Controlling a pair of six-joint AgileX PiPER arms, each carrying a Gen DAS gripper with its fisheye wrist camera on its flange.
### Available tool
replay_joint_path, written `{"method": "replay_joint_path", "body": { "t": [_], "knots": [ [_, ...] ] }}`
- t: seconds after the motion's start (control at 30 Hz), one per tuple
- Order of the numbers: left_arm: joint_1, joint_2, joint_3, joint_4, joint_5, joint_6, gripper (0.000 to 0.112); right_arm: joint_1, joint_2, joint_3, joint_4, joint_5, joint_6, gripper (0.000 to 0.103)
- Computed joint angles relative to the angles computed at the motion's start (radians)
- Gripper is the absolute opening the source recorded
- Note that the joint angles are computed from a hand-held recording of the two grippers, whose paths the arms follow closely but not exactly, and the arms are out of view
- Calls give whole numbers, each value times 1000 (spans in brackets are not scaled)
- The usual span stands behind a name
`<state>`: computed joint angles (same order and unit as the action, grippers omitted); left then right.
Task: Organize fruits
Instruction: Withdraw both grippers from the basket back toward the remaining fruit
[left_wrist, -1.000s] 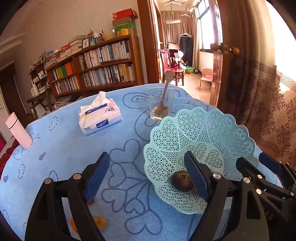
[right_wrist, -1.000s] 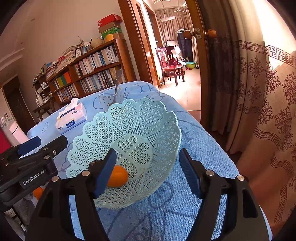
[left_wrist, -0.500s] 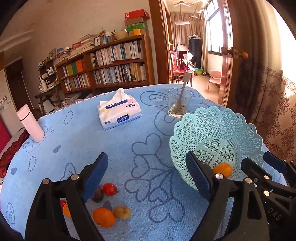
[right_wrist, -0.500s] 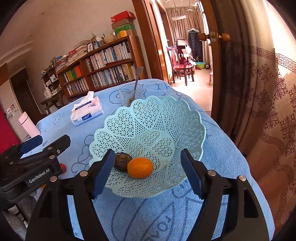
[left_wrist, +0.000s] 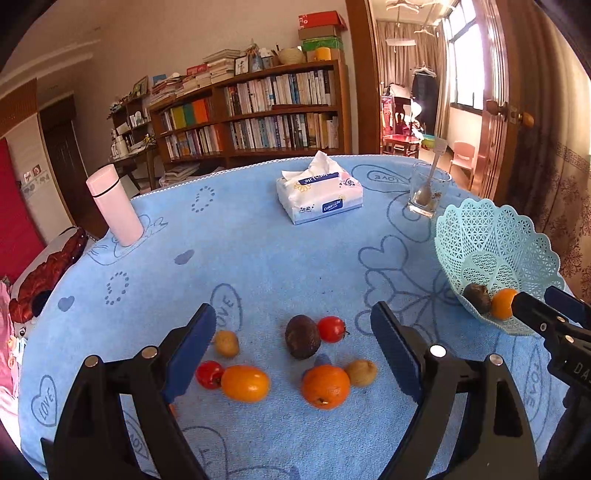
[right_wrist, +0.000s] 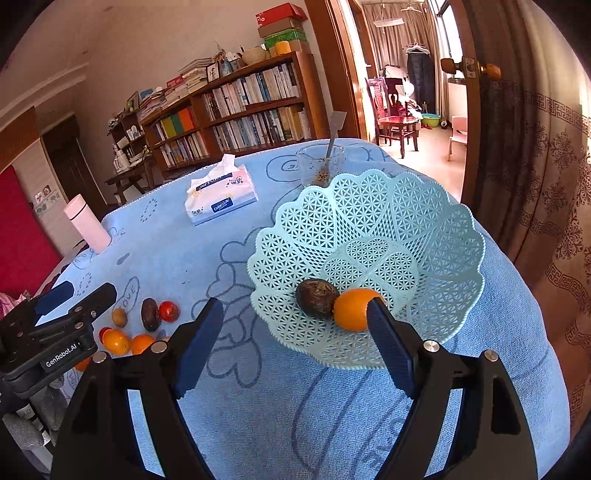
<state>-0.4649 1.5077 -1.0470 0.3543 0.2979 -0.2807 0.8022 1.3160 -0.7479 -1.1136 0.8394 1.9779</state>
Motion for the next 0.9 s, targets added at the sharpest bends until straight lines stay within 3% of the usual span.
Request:
{"method": "replay_joint_path", "body": {
  "t": [0.4, 0.7, 0.9],
  "knots": [
    [288, -90, 138, -414, -27, 467, 85, 31, 132, -121, 47, -70, -71, 81],
    [434, -44, 173, -670, -16, 759, 85, 45, 214, -180, 109, -144, -124, 81],
    [475, 11, 160, -782, -3, 866, 85, 48, 267, -208, 146, -182, -147, 81]
  ]
}}
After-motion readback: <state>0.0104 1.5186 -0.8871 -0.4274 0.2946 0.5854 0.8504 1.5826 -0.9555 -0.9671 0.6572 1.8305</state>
